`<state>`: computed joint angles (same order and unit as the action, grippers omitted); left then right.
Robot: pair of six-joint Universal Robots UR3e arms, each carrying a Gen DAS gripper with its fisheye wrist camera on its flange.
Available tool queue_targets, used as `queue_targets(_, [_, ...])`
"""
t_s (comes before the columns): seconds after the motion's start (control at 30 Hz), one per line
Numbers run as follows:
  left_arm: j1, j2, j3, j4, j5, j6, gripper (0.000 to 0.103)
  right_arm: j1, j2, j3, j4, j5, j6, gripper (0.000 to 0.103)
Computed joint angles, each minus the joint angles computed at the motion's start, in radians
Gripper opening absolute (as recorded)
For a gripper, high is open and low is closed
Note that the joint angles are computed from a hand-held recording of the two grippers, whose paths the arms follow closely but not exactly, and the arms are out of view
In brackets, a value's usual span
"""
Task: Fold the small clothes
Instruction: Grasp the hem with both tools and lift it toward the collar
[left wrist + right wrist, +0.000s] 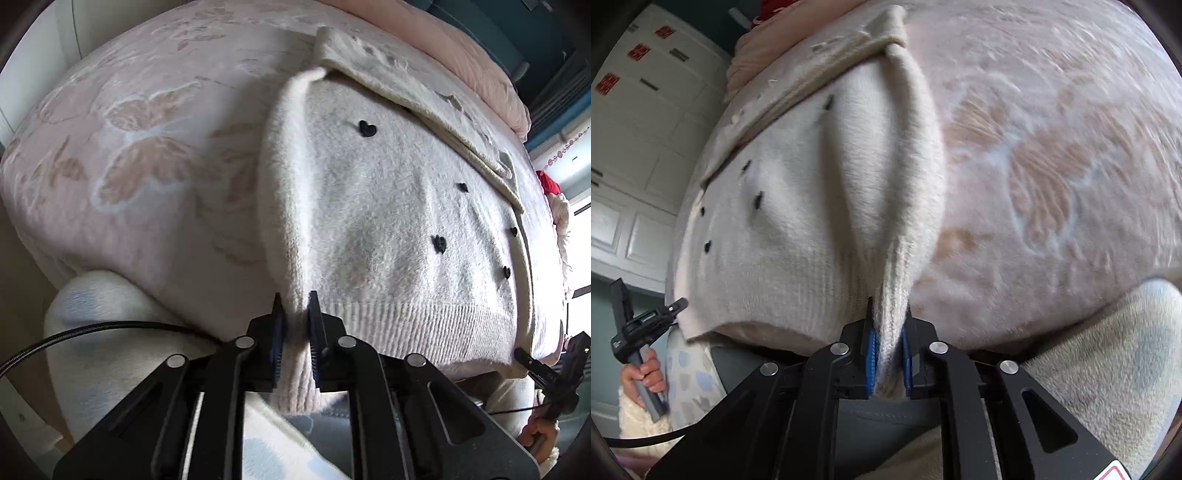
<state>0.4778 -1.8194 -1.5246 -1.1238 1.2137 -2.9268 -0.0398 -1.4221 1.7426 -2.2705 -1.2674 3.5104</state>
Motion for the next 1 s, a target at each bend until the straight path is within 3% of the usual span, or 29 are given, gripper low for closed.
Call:
queue_targets(0.03, [-0.004, -0.001, -0.003, 0.009, 0.004, -0.016, 0.031, 0.009, 0.011, -0.021, 0.01, -0.012, 0.001, 0.021])
queue_targets(0.07, [-0.006, 0.001, -0.011, 0.025, 0.01, -0.035, 0.052, 0.028, 0.026, -0.053, 0.029, -0.046, 0.004, 0.026])
queue_targets(0.1, [-0.006, 0.003, -0.02, 0.04, 0.013, -0.05, 0.065, 0.032, 0.027, -0.056, 0.033, -0.057, 0.005, 0.041])
queue_targets(0.13, [0.0, 0.017, -0.041, 0.059, 0.006, -0.065, 0.067, 0.041, 0.036, -0.069, 0.038, -0.067, 0.012, 0.05])
queue_targets(0.2, [0.017, 0.027, -0.055, 0.052, -0.022, -0.058, 0.076, 0.048, 0.046, -0.071, 0.032, -0.073, 0.025, 0.057])
queue_targets(0.37, [-0.025, -0.014, -0.055, 0.075, 0.01, -0.078, 0.08, 0.007, 0.049, -0.029, 0.007, -0.002, 0.026, 0.061])
queue_targets(0.4, [-0.036, -0.018, -0.055, 0.084, 0.024, -0.08, 0.08, 0.009, 0.054, -0.028, -0.006, -0.004, 0.039, 0.06])
queue_targets(0.43, [-0.049, -0.028, -0.044, 0.089, 0.036, -0.085, 0.076, 0.006, 0.048, -0.02, -0.02, -0.004, 0.045, 0.038])
queue_targets(0.47, [-0.052, -0.025, -0.039, 0.084, 0.029, -0.076, 0.049, 0.006, 0.041, -0.01, -0.045, -0.005, 0.051, 0.013])
queue_targets(0.5, [-0.045, -0.027, -0.02, 0.053, -0.009, -0.042, 0.016, -0.009, 0.032, 0.002, -0.061, 0.028, 0.054, 0.01])
queue_targets(0.53, [-0.04, -0.033, 0.007, 0.012, -0.03, -0.023, 0.01, -0.029, 0.002, 0.042, -0.103, 0.061, 0.074, 0.01])
queue_targets(0.73, [0.064, 0.107, 0.006, -0.163, -0.138, 0.079, 0.008, -0.023, -0.184, 0.069, -0.04, 0.015, 0.045, 0.009])
queue_targets(0.87, [0.131, 0.239, 0.01, -0.385, -0.148, 0.253, 0.008, 0.003, -0.296, 0.032, 0.165, -0.041, -0.045, 0.009])
queue_targets(1.0, [0.204, 0.388, -0.028, -0.606, -0.129, 0.436, 0.007, 0.018, -0.409, 0.022, 0.401, -0.033, -0.129, 0.009])
